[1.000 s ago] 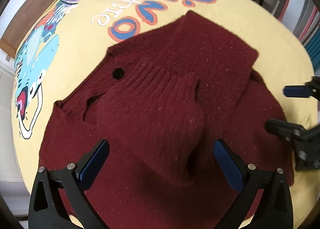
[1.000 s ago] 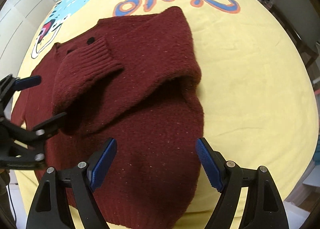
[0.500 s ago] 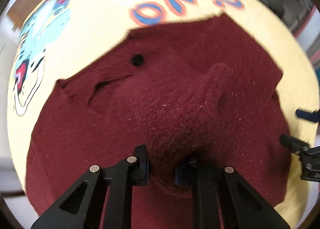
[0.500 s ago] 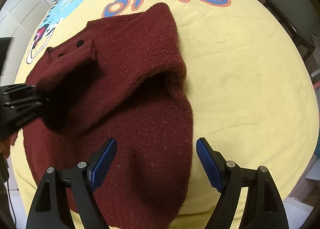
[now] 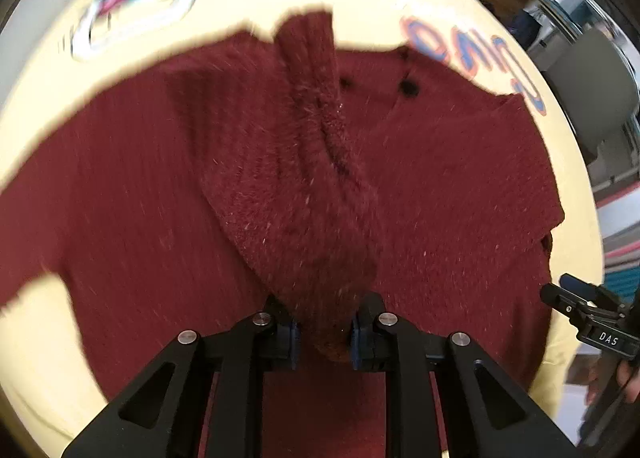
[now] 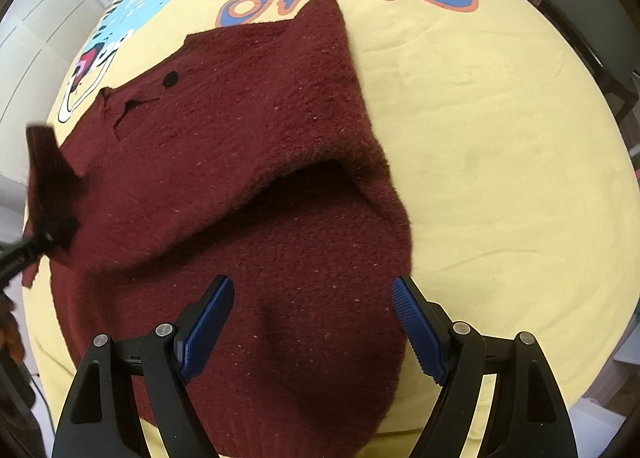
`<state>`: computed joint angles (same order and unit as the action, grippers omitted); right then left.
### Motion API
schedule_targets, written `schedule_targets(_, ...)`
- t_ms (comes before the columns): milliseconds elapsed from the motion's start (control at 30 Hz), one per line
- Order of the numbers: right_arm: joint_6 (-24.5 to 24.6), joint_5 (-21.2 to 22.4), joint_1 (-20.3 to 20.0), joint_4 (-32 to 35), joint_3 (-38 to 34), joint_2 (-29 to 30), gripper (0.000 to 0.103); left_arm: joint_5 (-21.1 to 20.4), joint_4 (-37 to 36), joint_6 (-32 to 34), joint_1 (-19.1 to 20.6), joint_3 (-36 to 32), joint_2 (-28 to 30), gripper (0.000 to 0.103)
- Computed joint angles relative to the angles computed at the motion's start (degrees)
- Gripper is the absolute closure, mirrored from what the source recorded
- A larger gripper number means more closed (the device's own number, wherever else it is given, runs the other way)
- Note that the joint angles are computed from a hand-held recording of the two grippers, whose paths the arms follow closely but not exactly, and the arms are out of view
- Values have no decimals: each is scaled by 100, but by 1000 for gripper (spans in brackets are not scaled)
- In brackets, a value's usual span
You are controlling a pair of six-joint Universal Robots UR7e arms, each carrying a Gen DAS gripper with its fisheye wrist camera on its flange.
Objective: Fold small clothes
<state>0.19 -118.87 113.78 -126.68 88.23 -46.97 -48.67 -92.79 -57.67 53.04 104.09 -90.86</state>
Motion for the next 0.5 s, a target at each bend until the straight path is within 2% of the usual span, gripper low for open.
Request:
schedule_targets(133, 65, 54, -16, 27, 16, 11, 21, -71, 101, -294, 86, 67, -90, 68)
schedule_targets(167, 72, 55, -20, 31, 23, 11, 21, -87, 288, -590, -90, 58, -63, 62)
schedule_targets(200, 74, 53, -20, 29, 36, 6, 21, -79, 409, -682, -76, 55, -110, 56)
schedule_targets(233, 70, 47, -21, 29, 45, 3, 21, -92, 577, -804, -75, 20, -139, 37)
schedule_targets(267, 60, 37, -23, 26, 59, -4, 21, -129, 754, -1002, -120, 31, -197, 25)
schedule_targets(367, 74, 11, -23, 8, 69, 20, 21, -117, 902, -1177, -116, 52, -439, 23)
schedule_targets(400, 79, 8, -24, 7, 70, 24, 21, -106, 1009, -1231, -140, 42, -524, 20)
schedule_targets(433, 79, 7, -26, 5, 75, 25, 21, -85, 1073, -1247, -141, 20, -566, 12)
schedule_targets(467, 73, 7, -27, 7, 78, 25, 21, -65, 1176, -1306, -173, 0, -610, 8)
schedule_targets(500, 62, 4, -25, 14, 77, 26, 21, -9, 1330, -1381, -201, -37, -671, 8)
